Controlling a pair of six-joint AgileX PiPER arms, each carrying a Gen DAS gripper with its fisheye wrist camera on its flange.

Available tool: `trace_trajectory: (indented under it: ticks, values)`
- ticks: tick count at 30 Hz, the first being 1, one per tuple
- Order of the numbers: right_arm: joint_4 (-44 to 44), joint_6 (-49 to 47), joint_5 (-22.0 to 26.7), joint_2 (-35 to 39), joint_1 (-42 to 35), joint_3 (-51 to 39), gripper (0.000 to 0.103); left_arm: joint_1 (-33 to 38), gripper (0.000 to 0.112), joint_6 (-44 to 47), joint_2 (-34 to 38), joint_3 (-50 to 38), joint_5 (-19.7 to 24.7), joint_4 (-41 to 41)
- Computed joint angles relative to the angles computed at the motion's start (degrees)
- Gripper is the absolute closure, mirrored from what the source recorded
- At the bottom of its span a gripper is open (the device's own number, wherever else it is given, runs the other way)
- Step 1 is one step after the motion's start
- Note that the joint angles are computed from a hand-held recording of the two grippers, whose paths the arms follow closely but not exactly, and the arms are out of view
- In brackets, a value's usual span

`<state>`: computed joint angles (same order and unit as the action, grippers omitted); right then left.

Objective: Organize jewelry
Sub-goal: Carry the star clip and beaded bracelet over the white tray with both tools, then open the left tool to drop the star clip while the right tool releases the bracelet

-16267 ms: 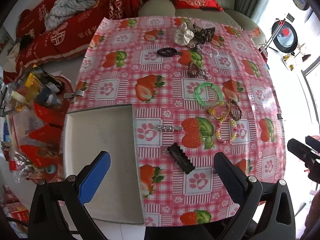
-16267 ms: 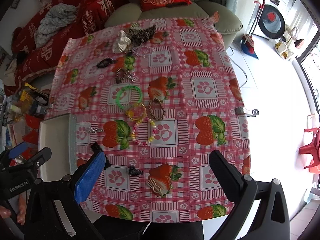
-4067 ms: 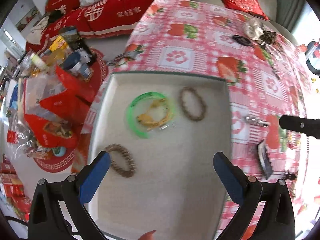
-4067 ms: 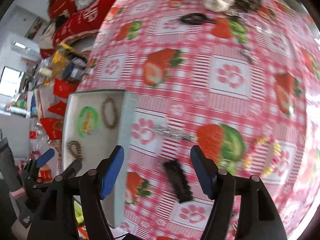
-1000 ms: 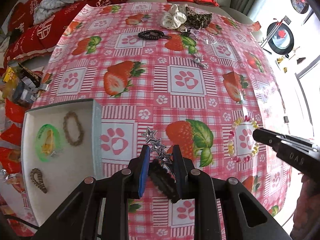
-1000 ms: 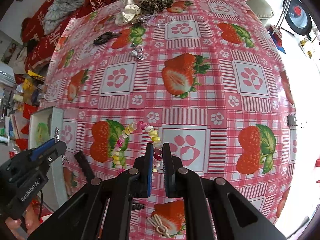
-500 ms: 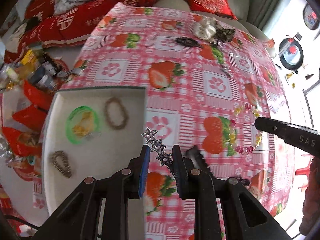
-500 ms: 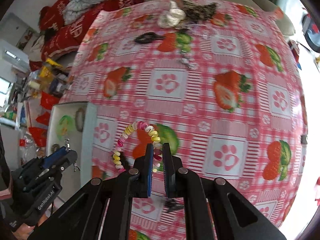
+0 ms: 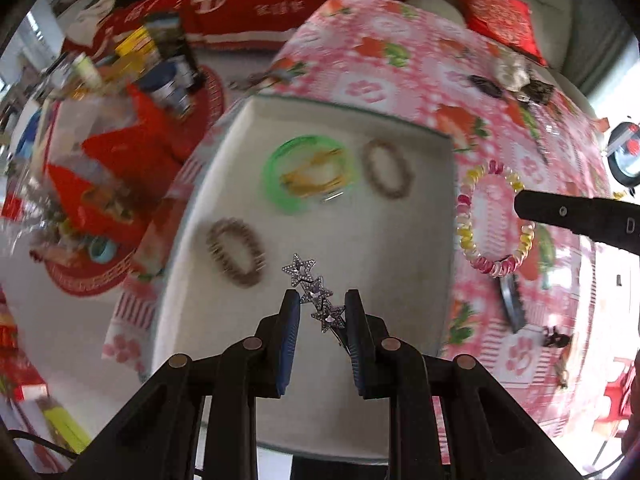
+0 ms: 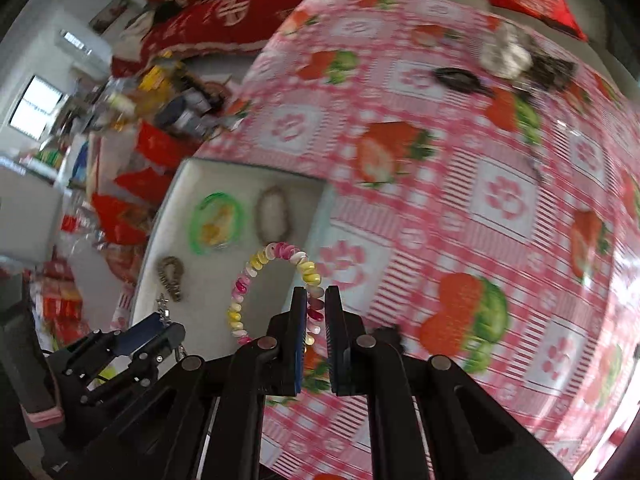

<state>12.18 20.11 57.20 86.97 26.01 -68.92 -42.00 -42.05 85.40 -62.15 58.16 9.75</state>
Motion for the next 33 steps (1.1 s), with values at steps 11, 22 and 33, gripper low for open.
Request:
trace_trajectory:
  ticks: [11,22,33]
  values:
    - [2.67,-0.80,0.19,14.35,8.87,-8.86,0.094,5.50,0.082,1.83,-2.91,9.98,-4.46,-0.39]
    - [4.24,-1.70,0.44,22.81,10.58,-14.69,0.094,8.74,0.082,3.49,-1.52,12.53,-7.57,0.41]
    - [4.09,-2.16,2.02,27.38,11.08,-20.01,0.093,8.89,0.082,4.24,0.52,12.59,-8.62,1.64]
